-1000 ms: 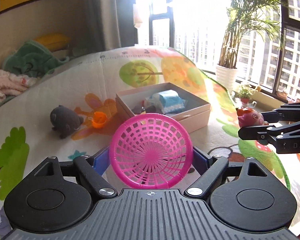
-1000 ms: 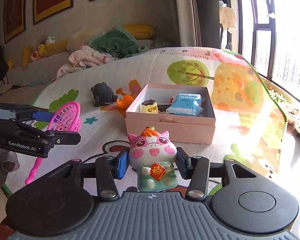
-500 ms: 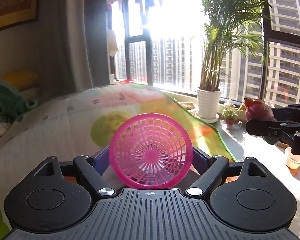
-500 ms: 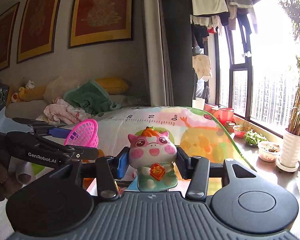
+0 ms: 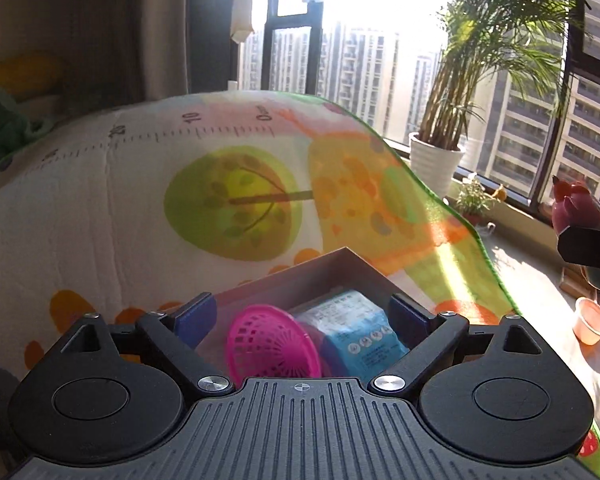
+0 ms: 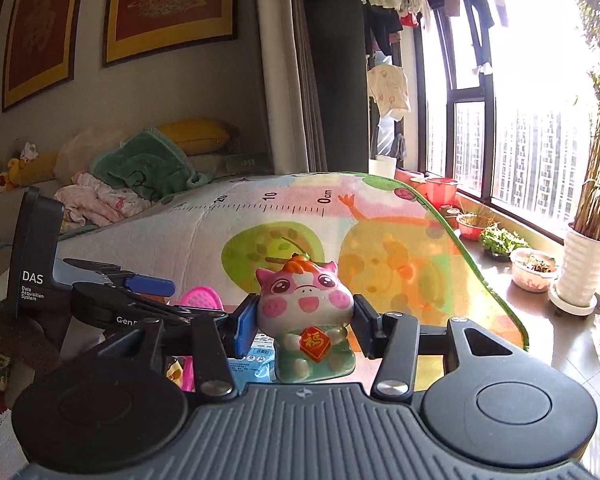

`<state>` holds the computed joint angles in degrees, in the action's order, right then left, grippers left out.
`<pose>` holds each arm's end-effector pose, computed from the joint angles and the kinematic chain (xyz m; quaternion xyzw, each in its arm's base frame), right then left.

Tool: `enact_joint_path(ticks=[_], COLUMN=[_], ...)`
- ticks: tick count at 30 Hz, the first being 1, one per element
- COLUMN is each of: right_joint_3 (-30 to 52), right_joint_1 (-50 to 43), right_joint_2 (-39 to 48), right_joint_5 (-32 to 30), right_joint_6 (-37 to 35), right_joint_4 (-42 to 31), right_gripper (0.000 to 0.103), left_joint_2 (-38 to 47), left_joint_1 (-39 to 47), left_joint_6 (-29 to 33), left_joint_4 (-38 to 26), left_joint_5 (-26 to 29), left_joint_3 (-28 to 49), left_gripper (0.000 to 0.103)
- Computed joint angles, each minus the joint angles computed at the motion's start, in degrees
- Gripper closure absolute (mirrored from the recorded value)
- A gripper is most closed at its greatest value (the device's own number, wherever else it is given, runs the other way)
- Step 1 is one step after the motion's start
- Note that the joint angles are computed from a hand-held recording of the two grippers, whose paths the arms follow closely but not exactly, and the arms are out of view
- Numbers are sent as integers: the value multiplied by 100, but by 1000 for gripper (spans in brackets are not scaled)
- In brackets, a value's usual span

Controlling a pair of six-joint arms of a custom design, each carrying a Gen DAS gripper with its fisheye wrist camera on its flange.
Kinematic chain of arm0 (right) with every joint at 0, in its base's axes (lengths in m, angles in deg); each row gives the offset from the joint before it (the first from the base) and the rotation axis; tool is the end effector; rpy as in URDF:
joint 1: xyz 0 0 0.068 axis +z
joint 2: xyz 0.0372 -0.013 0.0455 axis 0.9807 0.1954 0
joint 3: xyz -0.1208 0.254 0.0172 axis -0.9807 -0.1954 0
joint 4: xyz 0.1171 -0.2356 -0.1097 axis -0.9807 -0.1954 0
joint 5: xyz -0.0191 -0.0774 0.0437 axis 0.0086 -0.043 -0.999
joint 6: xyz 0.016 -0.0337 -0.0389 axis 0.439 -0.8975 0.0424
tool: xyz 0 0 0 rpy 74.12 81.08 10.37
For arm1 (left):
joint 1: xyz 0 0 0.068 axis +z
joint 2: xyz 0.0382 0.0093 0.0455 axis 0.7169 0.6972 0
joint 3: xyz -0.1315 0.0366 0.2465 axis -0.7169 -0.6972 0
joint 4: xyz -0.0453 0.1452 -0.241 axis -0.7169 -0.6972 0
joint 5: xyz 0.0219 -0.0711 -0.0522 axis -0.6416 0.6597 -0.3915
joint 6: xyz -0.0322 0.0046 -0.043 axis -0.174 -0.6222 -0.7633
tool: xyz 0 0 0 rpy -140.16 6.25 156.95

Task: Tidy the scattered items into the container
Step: 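Carry net and pig into the pink box and open both tools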

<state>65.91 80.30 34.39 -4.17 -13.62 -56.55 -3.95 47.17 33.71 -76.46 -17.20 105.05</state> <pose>0.1776 0.0165 0.2798 -0.1340 0.8143 0.1234 0.5511 0.2467 -0.0044 0.2404 0.1040 0.8716 -0.0985 0.4688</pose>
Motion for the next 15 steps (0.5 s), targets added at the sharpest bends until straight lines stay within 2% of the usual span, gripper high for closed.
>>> enact_joint_path(ticks=[3,6,11,15], right_joint_3=[-24,-72,-104,-77], right_joint_1=[253,508,1233,1965], right_joint_2=[246,432,851,1329], right_joint_5=[178,311,643,964], right_joint_6=[58,105,287,504], right_joint_4=[156,256,388,615], right_gripper=[55,55,55,55], left_joint_2=[-370,-952,-2022,-2737], left_joint_1=[523,1180,2334,3689], left_joint_6=[-89,101,928,1880], left_joint_4=[-119,-474,-1550,-2635], left_joint_5=[318,550,864,1381], left_joint_3=[-264,-572,-1091,-1402], left_gripper=[5,3,1,0])
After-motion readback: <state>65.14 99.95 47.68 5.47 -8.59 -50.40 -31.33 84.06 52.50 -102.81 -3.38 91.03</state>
